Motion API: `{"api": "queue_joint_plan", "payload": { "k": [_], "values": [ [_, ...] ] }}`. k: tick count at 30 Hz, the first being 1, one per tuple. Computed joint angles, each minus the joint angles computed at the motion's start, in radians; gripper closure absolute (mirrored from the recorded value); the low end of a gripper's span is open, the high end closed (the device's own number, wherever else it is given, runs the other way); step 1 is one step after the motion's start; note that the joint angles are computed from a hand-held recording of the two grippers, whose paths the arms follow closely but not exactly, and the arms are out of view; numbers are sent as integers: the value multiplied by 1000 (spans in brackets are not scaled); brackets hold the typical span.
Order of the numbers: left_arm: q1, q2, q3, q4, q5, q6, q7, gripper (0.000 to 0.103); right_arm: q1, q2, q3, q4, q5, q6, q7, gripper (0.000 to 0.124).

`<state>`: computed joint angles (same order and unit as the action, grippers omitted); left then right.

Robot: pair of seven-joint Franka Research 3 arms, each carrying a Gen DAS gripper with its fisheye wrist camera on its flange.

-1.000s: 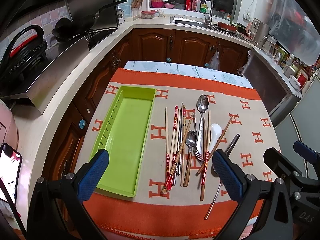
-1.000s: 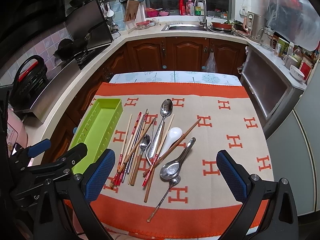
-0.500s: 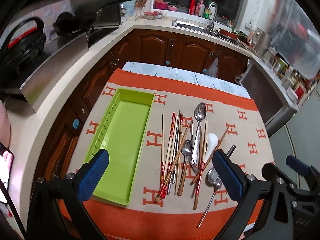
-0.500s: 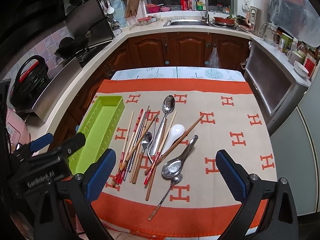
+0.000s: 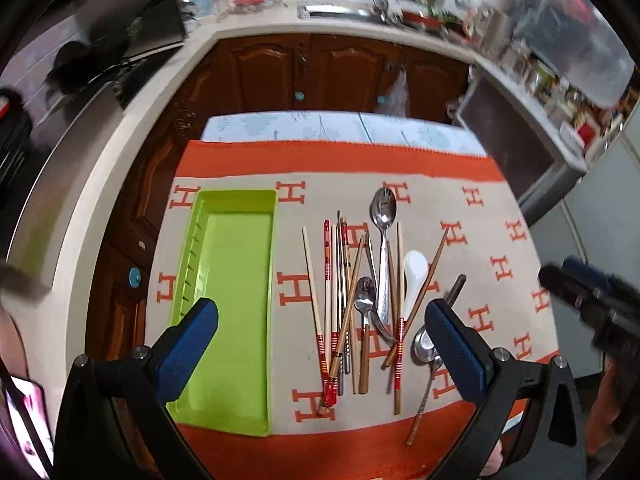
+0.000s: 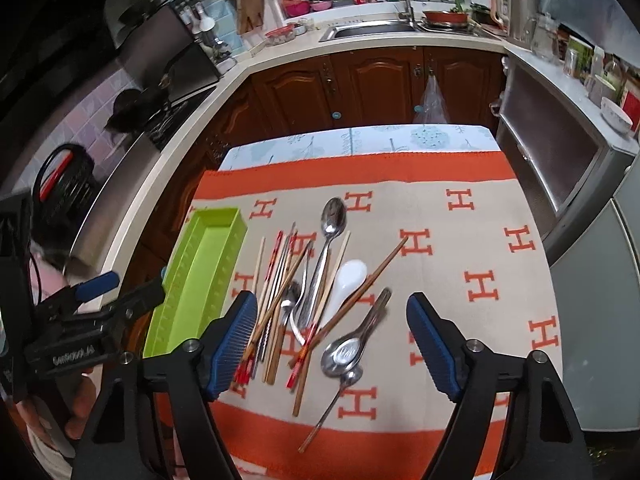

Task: Organize utensils
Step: 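Grasp a plain wooden chopstick from the cutlery row with the left tool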

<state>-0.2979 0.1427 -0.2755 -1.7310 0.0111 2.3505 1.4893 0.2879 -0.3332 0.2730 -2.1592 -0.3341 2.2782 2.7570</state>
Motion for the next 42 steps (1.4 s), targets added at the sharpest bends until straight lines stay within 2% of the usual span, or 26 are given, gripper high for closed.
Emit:
{"api": "queue_joint_plan", "payload": {
  "k": [3,6,9,11,15,18,19,20,22,24,26,27,31,36,38,42],
  "values": [
    [-23,91,0,103,67,-85,-22,1,-9,14,-39,-4,40,17,-40,50],
    [-33,178,-11,184,60,-144,9,1,-19,54,-79,-3,100,33,-99,53],
    [-46,245,-14,227,60,-170,7,3,-28,95,-107,-20,149,60,-138,56],
    [-57,289,-9,256,71,-197,-7,13,-27,116,-126,-47,204,90,-167,59],
    [-64,362,-9,303,71,-265,4,27,-19,138,-137,-115,281,158,-203,61],
    [-68,403,-12,330,70,-314,16,49,-9,150,-135,-144,320,181,-218,61],
    [-66,413,-14,338,63,-330,20,61,-6,160,-137,-153,337,193,-228,61],
    [-66,424,-15,347,56,-348,21,68,-2,164,-137,-154,349,194,-234,61],
    [-73,415,-9,326,77,-321,22,68,8,176,-143,-163,389,214,-262,61],
    [-68,417,-13,327,69,-326,33,72,15,184,-144,-165,417,225,-278,61],
    [-71,418,-10,328,75,-333,31,86,20,194,-145,-157,437,228,-291,61],
    [-72,417,-10,326,76,-336,33,89,22,197,-145,-151,444,224,-296,61],
    [-74,415,-12,324,84,-336,56,89,32,213,-144,-132,459,229,-311,61],
    [-99,428,-4,355,115,-374,45,89,39,227,-144,-109,474,226,-320,61],
    [-101,420,0,346,122,-372,36,98,42,230,-146,-105,484,231,-326,61],
    [-91,413,0,333,114,-360,22,99,47,254,-148,-87,499,253,-341,61]
  ]
}}
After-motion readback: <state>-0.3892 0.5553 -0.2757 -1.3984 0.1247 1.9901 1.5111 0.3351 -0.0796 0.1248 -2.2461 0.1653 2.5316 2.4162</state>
